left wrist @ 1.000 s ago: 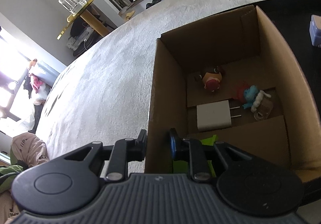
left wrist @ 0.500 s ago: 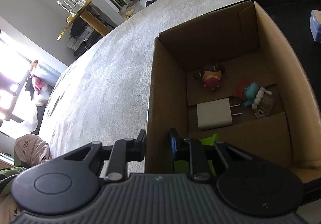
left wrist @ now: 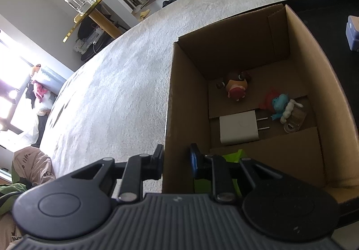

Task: Organize rigid objects
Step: 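Carry the pink plush over the box and release it with the right gripper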

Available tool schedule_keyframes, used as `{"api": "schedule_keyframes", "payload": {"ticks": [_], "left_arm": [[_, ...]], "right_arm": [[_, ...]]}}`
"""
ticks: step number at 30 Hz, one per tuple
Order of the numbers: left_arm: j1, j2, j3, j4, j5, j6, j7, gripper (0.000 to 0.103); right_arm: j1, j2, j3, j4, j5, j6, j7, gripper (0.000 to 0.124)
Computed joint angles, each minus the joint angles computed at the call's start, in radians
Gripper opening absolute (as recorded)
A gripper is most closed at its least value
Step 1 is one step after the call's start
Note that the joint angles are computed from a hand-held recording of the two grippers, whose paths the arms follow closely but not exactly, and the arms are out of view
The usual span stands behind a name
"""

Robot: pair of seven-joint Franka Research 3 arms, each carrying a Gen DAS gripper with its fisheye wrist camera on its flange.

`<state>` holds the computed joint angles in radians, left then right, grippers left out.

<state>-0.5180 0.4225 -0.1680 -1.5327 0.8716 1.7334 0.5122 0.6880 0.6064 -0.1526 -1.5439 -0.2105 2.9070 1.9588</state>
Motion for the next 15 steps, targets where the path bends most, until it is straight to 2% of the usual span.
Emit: {"api": "schedule_keyframes", "payload": {"ticks": [7, 15], "left_arm": [[0.009, -0.012, -0.002, -0.015, -0.009, 0.024, -0.022, 0.021], [0.031, -0.054, -0.008, -0.067, -0.024, 0.082, -0.068, 0.019]], "right_arm": [[0.033, -0.044, -0.034, -0.01, -0.054, -0.04, 0.059, 0.068], [0.024, -0.089, 0.002, -0.005, -0.123, -0.083, 0.077, 0.068]]}}
